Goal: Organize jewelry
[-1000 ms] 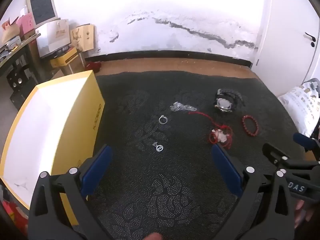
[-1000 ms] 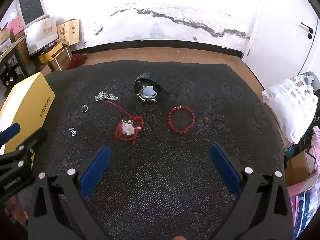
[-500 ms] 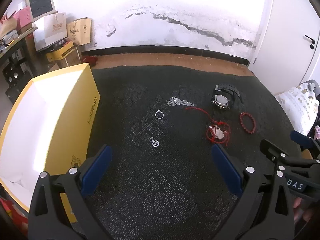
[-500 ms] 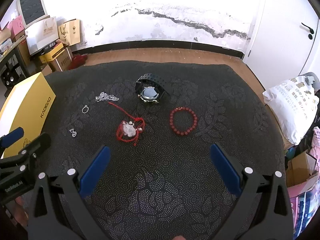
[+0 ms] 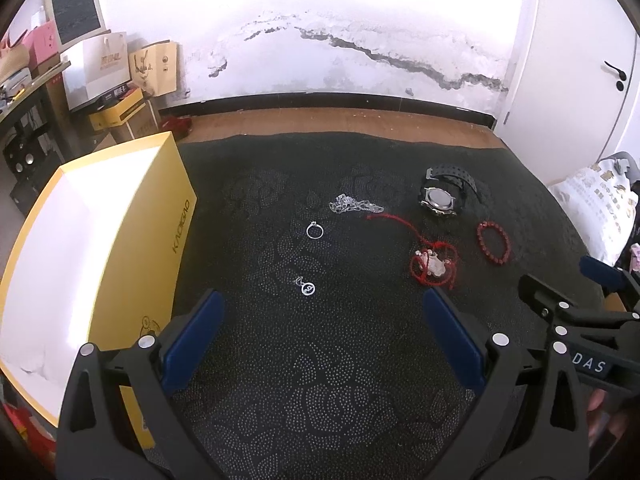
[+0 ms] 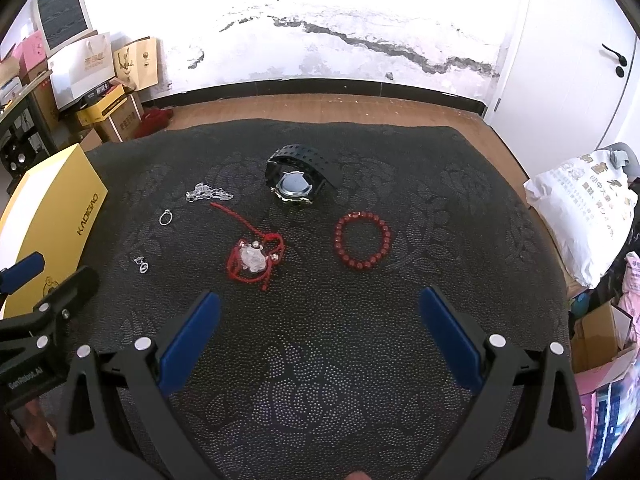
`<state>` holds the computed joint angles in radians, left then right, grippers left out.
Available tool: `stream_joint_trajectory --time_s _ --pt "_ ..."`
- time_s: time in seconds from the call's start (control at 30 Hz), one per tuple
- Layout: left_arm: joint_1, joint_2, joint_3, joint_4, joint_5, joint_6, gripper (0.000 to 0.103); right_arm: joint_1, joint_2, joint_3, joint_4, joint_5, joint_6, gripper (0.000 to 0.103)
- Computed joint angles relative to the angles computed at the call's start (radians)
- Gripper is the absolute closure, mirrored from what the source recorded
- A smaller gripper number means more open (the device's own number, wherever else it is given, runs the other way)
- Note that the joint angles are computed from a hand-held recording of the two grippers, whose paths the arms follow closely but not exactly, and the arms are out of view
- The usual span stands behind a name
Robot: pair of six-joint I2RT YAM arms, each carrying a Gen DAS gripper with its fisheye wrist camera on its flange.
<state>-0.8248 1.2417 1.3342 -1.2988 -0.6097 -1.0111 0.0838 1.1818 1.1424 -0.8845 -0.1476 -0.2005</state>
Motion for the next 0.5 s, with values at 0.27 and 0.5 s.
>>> stream_joint_trajectory --time_s 0.27,0.5 --pt "-0.007 0.005 -0.008 0.005 -0.002 -0.01 0.006 -0.013 0.006 0.011 -0.008 -0.01 -0.009 0.006" --pt "-0.005 0.006 -0.01 0.005 -0.004 -0.007 0.006 -0.014 0.003 0.01 -0.008 -0.008 -0.011 0.006"
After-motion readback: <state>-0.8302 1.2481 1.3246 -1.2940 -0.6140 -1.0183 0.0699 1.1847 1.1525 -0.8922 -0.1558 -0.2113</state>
